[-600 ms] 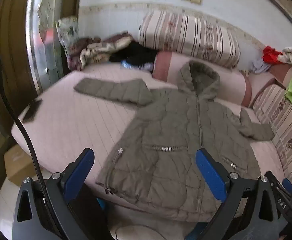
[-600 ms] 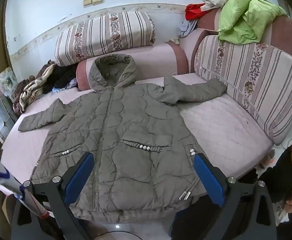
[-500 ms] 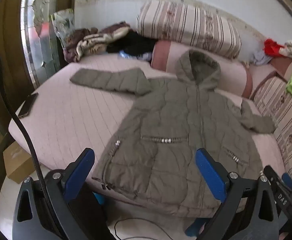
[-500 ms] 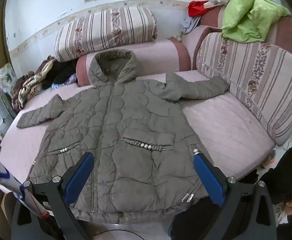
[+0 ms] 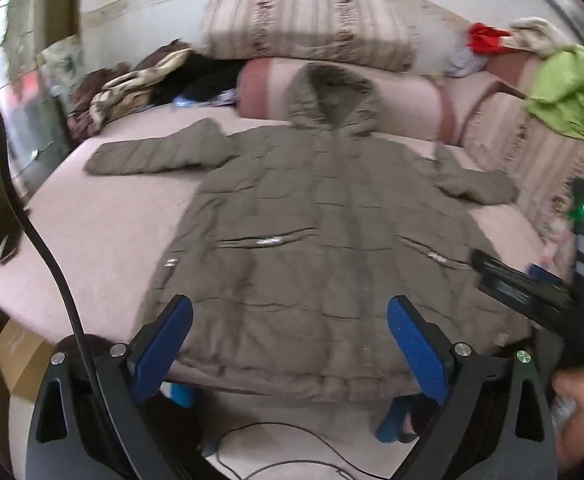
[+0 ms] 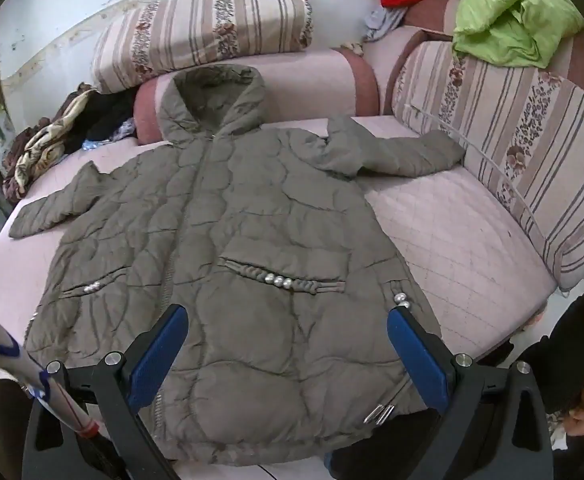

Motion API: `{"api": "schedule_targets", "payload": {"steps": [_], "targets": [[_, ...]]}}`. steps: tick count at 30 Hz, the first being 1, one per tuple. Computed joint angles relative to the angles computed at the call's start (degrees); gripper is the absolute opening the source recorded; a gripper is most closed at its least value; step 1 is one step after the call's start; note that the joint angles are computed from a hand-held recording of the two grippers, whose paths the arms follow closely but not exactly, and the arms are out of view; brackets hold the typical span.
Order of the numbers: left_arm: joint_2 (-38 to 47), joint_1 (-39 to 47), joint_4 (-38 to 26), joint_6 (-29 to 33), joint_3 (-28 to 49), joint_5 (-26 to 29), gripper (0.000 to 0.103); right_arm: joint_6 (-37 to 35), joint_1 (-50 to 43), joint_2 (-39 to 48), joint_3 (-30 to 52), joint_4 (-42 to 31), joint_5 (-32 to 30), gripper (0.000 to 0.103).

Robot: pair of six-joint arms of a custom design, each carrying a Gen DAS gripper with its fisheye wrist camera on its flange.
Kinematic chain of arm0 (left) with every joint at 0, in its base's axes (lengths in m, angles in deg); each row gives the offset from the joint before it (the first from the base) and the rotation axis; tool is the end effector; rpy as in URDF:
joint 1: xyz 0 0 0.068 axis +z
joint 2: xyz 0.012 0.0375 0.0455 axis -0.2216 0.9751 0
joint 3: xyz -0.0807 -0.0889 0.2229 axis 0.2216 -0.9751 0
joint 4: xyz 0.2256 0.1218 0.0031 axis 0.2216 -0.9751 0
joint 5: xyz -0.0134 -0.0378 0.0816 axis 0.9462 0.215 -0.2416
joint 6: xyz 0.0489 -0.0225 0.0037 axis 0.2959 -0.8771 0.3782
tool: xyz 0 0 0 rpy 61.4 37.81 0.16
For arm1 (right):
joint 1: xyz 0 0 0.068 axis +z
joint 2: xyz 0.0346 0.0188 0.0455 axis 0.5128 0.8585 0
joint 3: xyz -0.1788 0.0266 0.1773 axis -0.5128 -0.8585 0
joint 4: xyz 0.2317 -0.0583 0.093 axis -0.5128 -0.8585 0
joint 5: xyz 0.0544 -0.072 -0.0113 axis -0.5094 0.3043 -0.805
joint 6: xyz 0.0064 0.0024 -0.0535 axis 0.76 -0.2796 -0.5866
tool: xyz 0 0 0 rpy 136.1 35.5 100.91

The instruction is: Fold large clothes

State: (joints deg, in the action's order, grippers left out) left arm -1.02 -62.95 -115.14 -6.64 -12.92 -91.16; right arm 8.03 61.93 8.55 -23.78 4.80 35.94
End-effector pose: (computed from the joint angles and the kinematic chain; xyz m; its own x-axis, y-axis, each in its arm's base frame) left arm 0.1566 -0.1649 0.2039 -0.7098 0.0748 -0.7004 0.1786 0.9810 -0.0762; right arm 0.1546 0.0740 0.1750 -0.7404 0.2989 -0.6021 0.3539 0.9349 0.0289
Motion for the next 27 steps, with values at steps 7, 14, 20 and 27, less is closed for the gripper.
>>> {"api": "schedule_targets", "payload": {"steps": [7, 14, 20, 27], "targets": [[-0.2, 0.3, 5.3, 2.4, -1.9, 4.6, 0.098, -3.8, -6.1, 0.7, -2.4, 4.5, -2.0, 0.101], [2.2, -0.2, 8.7, 4.5, -1.9, 9.3, 0.098, -5.3, -9.5, 0.6, -4.3, 6.4, -3.4, 0.101], [1.4, -1.6, 10.5, 6.4, -2.5, 11.3, 0.098, -6.1, -11.9, -1.4, -5.8, 6.8, -4.4, 0.101], [1.4, -1.1, 11.4, 6.7, -1.9, 11.3, 0.098, -6.1, -12.6, -1.3, -6.8, 7.4, -5.5, 0.101]]}}
